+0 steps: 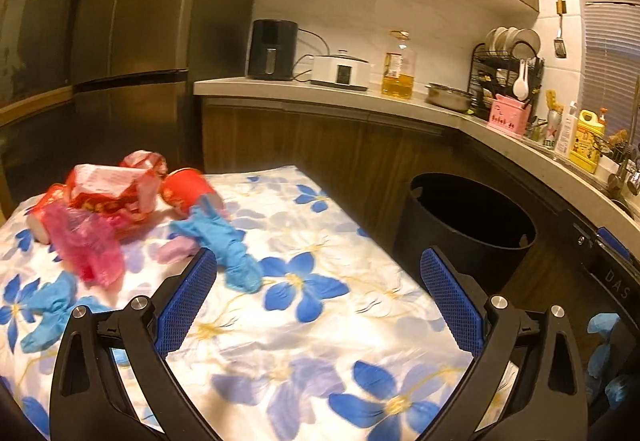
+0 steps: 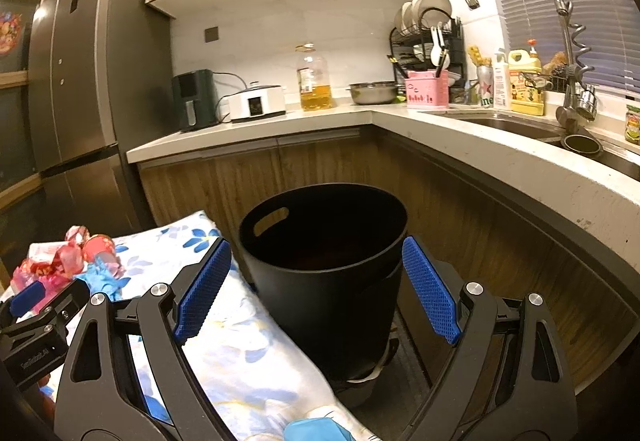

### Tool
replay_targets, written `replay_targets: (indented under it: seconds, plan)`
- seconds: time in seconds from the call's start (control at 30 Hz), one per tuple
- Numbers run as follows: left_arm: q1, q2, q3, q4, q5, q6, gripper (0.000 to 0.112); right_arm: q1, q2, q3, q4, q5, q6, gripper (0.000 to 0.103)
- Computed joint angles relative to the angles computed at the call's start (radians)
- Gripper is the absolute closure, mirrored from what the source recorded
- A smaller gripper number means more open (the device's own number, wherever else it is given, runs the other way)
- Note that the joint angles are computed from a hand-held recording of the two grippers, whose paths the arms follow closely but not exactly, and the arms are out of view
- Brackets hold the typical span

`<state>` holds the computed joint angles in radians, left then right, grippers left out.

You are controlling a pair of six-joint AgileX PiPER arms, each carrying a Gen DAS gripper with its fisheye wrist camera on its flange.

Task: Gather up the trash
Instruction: 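Move both open grippers back toward the remaining trash on the table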

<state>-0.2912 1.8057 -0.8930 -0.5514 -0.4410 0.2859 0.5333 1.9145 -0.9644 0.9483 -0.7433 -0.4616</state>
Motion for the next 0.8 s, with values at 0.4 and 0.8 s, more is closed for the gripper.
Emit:
replay_targets:
  seconds: [0.4, 0.8]
  plan:
    - [0.105, -0.064, 0.154, 0.002, -0.085, -0.014, 0.015, 0.117, 0.068, -0.073, 0.020, 0.008, -0.035, 0.017]
    - [0.319, -0.049, 0.210, -0.039, -0.091, 0.066, 0.015, 0.194, 0.171, -0.234, 0.030, 0.085, -0.111, 0.017]
